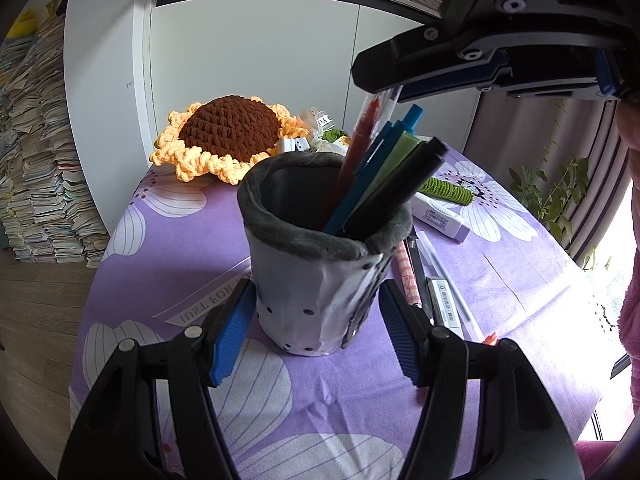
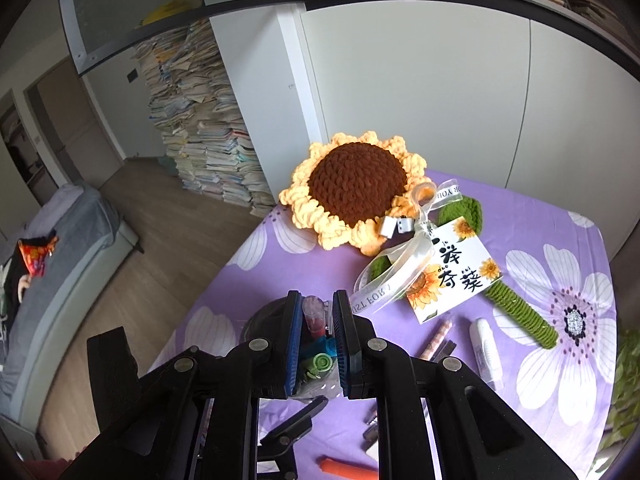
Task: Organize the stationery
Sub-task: 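Lift the red gel pen with the right gripper and drop it into the pen holder, then move the right gripper to the clear gel pen and grasp it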
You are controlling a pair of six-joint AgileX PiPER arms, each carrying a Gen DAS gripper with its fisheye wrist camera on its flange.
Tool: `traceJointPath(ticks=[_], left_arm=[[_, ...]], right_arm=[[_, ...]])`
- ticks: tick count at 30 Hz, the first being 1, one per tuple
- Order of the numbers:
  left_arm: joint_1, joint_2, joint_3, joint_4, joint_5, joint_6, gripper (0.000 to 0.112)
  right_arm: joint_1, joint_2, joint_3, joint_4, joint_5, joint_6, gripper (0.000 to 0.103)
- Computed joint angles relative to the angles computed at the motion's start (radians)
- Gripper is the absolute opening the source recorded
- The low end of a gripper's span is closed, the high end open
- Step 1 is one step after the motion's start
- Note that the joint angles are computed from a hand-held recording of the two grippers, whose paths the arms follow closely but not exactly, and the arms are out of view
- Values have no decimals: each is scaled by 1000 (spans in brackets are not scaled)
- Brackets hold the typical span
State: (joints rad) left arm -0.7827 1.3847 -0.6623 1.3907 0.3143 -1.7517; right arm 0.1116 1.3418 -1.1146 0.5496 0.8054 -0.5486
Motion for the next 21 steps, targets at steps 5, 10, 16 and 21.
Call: traceJointPath(ticks=[5,10,16,21], left_arm=[[-1,0,-1,-8,1,7,62],[-1,-1,-1,-13,1,11,62],[0,-1,-1,-10,1,9,62],[0,-1,-1,-10,0,10,63]], right_arm=[[-83,-68,21,46,46,-47,26],[-209,-163,99,111,65,-138,38],[-217,-101,189,-105,46,-8,38],[-260,13,248,-125,62,18,38]])
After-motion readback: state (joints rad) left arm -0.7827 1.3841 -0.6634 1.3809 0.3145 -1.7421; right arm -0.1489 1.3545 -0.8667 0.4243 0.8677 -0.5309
